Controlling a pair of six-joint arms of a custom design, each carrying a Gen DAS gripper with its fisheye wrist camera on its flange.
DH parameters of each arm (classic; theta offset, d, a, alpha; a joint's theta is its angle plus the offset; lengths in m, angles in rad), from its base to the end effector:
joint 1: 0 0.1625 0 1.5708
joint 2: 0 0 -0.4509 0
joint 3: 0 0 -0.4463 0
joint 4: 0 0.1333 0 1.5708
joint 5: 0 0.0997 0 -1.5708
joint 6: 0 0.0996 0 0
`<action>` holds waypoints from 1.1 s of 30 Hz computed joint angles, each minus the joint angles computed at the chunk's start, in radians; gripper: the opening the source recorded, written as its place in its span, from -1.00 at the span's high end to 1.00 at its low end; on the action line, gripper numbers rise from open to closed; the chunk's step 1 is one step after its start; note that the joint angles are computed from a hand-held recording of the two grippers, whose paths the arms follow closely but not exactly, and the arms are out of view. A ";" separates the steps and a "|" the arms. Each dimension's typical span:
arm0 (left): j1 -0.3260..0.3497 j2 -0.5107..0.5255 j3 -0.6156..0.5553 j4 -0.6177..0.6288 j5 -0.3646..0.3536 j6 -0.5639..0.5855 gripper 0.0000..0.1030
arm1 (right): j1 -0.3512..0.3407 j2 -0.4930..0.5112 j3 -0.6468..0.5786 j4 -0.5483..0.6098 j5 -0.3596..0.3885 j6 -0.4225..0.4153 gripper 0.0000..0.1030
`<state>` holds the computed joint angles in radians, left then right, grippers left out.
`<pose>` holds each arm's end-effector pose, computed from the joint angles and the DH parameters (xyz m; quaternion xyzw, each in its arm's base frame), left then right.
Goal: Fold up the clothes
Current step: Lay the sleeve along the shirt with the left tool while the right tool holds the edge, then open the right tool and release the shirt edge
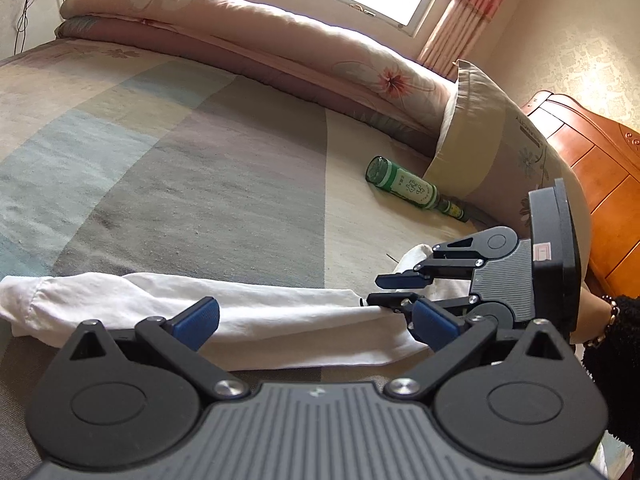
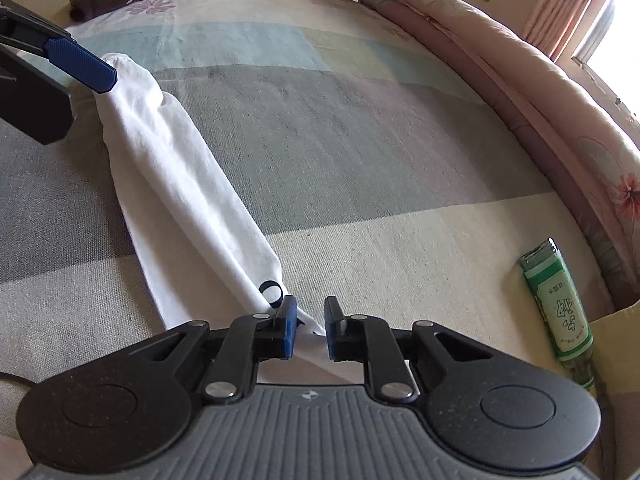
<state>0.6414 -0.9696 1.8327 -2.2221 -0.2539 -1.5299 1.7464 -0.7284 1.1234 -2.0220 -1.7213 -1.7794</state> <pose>-0.3733 -0.5654 0.1498 -0.1708 0.7705 -0.5454 0.2824 0.2657 -0.8197 0.1982 0.8252 -0.5590 -0.0345 0.0724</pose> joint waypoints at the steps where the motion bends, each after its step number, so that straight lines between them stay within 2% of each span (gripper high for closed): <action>1: -0.002 -0.003 0.003 0.005 0.003 -0.006 -0.98 | 0.002 0.000 0.001 0.007 0.004 -0.004 0.55; 5: -0.010 -0.017 0.017 0.015 0.010 -0.020 -0.98 | 0.001 -0.007 0.007 0.056 0.022 -0.031 0.51; 9: -0.010 -0.023 0.014 0.044 -0.006 -0.024 -0.98 | -0.003 -0.021 0.048 0.024 0.035 -0.067 0.51; 11: -0.012 -0.029 0.005 0.116 -0.006 -0.079 -0.98 | -0.003 -0.011 0.030 0.053 0.039 -0.053 0.51; 14: -0.012 -0.032 0.006 0.127 -0.004 -0.095 -0.98 | -0.003 0.006 -0.004 0.105 0.047 -0.029 0.52; 16: -0.012 -0.033 0.006 0.133 -0.004 -0.101 -0.98 | -0.002 0.031 -0.051 0.165 0.040 0.022 0.54; 17: -0.011 -0.033 0.004 0.139 -0.005 -0.104 -0.98 | -0.001 0.046 -0.084 0.207 0.035 0.057 0.62; 19: -0.011 -0.034 0.004 0.151 -0.008 -0.114 -0.98 | -0.002 0.053 -0.100 0.234 0.039 0.076 0.75; 20: -0.011 -0.034 0.003 0.156 -0.010 -0.119 -0.98 | -0.002 0.054 -0.103 0.241 0.042 0.083 0.86; 22: -0.011 -0.036 0.002 0.174 -0.009 -0.137 -0.98 | -0.007 0.031 -0.050 0.162 0.083 0.066 0.90; 26: -0.014 -0.041 0.003 0.209 -0.004 -0.179 -0.98 | 0.000 0.054 -0.048 0.068 0.159 0.169 0.90; 31: -0.012 -0.046 0.008 0.205 -0.003 -0.187 -0.98 | 0.013 0.107 -0.103 0.014 0.207 0.313 0.90; 32: -0.012 -0.047 0.011 0.201 -0.003 -0.186 -0.98 | 0.013 0.112 -0.115 0.006 0.220 0.339 0.76; 33: -0.013 -0.049 0.014 0.195 -0.002 -0.182 -0.98 | 0.010 0.118 -0.137 0.014 0.241 0.360 0.74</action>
